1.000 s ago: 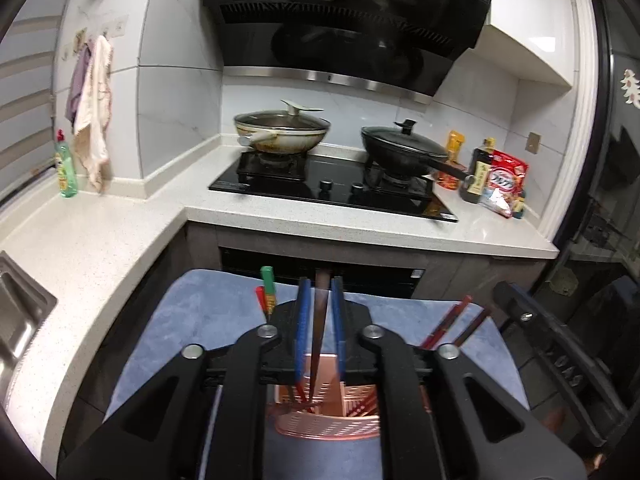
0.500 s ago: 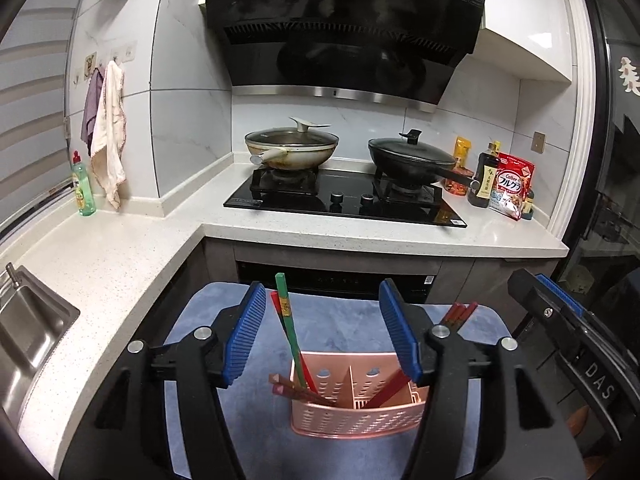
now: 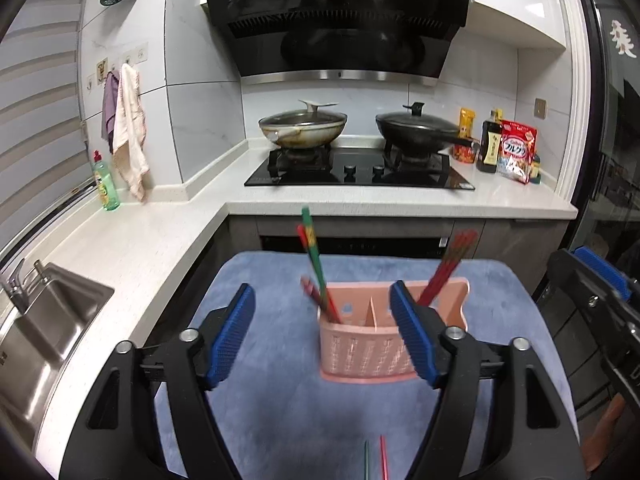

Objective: Organize utensils
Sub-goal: 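Move both tools back over the red and green chopsticks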

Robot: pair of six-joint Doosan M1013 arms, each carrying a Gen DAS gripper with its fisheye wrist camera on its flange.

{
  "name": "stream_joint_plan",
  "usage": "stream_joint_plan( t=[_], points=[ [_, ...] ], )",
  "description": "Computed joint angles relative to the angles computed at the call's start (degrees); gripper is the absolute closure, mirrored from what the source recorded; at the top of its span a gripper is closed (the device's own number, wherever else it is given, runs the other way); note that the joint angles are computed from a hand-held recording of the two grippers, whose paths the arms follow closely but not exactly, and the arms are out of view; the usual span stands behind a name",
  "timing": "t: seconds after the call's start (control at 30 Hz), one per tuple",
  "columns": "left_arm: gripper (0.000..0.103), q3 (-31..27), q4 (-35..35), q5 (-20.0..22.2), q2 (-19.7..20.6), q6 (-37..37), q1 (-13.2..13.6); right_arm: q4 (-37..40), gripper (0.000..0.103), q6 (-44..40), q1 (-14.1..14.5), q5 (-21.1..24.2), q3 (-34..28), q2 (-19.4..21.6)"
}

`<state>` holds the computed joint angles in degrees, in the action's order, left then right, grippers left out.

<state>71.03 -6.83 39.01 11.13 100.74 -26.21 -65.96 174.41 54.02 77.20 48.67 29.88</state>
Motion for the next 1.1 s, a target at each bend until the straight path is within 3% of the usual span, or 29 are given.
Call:
stream_joint_plan(
  t=[0.03, 0.47, 0.97, 1.1],
  points=[
    [0.024, 0.85, 0.9, -0.3, -0.51, -0.54, -0.08, 0.06, 0.053, -0.23, 0.4, 0.59, 0.1, 0.03],
    [0.024, 13.3, 4.86, -1.01, -7.51, -1.44, 1.17, 5.59, 0.053, 0.6, 5.37, 6.02, 2.38, 1.25],
    [0.024, 24.23, 10.97, 0.89, -11.95, -3.98, 2.6, 18.45, 0.053, 5.84, 8.67, 5.92, 5.31, 4.66],
    [0.024, 25.67, 7.78, 2.07, -12.34, -1.92, 3.59, 20.09, 0.053, 6.06, 9.1, 4.9, 4.77, 5.54]
  ],
)
